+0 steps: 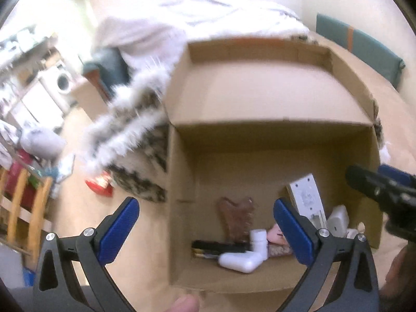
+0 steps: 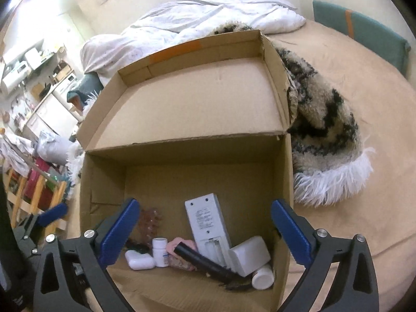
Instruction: Organize rigid objects
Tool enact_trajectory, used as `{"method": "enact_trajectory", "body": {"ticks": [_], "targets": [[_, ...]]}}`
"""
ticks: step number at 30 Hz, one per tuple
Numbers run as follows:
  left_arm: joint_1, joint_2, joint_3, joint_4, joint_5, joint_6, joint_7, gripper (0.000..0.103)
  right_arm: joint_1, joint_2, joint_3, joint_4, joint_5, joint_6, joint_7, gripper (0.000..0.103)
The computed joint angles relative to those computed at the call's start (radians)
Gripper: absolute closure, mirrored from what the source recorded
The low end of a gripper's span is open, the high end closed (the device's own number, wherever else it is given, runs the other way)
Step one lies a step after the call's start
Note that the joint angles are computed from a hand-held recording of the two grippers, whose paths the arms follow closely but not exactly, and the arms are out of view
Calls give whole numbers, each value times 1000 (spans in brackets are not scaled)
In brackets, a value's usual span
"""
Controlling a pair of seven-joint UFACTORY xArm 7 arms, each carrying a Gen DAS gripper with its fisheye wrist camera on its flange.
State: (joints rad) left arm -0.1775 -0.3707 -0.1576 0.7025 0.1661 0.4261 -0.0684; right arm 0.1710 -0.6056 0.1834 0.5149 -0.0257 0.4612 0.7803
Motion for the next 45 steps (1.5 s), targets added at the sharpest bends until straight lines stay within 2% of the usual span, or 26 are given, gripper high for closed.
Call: {"method": "enact_trajectory", "body": {"ticks": [4,7,11,16,22,28,33,36,45], "targets": [[-36,-49,57,-3,-91,36,55,0,-11,-38,33,2,-23,48,30,0],[-52,-86,97,-4,-164,104,107,0,15,-60,27,4,-9,78,34,0],[-57,-147,142,-27,-246,157,179,0,31,-131,64,6,-25,147,60,0],[-41,-269,149,-84,-275,153,240,0,37,-252,145,9,-86,227,108,0],[-42,-401,158,-166,-301,173,269,0,60,-340,196,11,-122,293,145,0],[-46,-445,150,-233,-304,162,285,0,92,-381,221,-39,-115,278,198,0],[-16,-398,130,-246,-283,115,251,0,89,-363,241,-60,-139,261,229,0],[-33,-367,163,-227,-310,128,251,0,67,-359,249,-67,-162,238,259,0],[-39,-366,169,-227,-329,136,269,0,64,-367,239,-74,-190,243,292,0]]}}
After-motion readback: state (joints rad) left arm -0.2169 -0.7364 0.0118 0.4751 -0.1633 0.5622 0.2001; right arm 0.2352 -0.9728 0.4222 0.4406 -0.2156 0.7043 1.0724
